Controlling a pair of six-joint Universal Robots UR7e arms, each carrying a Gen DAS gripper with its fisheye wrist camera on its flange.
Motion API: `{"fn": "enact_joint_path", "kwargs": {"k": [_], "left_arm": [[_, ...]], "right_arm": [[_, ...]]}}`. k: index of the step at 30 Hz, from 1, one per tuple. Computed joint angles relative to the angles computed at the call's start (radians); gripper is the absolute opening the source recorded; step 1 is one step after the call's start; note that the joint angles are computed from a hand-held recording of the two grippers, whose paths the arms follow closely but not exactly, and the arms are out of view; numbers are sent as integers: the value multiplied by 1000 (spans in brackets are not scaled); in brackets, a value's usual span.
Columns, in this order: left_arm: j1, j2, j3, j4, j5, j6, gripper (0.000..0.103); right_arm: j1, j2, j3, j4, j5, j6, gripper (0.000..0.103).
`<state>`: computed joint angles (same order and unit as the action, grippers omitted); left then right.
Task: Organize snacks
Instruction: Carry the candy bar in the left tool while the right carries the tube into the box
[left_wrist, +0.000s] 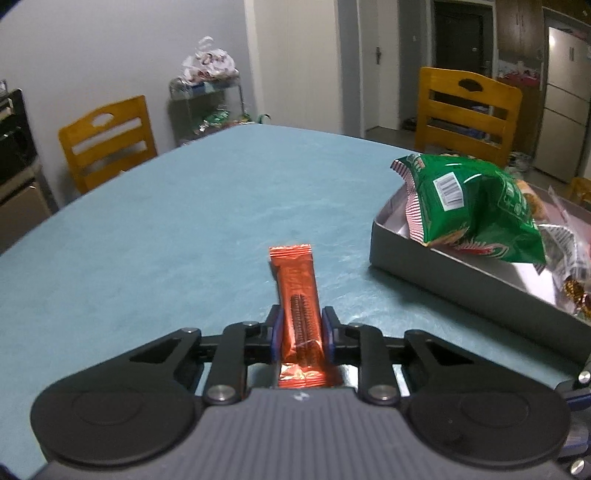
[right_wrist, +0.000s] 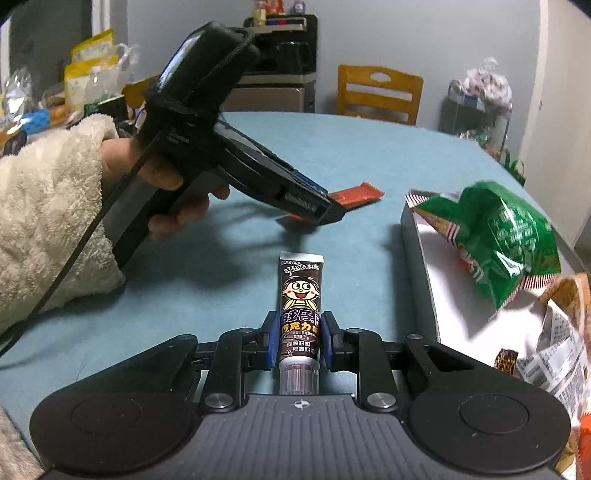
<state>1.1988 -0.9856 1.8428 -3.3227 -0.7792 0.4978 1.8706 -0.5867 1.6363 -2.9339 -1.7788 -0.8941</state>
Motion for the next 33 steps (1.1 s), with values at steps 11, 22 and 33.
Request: {"fn": "enact_joint_path", "kwargs": {"k": [11,22,33], "left_arm": [[-66,-84,99,-97,-7,-44,18],[-173,-132,149,-89,-79,-41,18],[-227,-69,136,26,-179,-82,18]], "right_arm": [[-6,-45,43,-82,82,-32,24],[-25,-122,89,-182,87,-2,24],[-70,-138,94,-344,-31,14,24]]}}
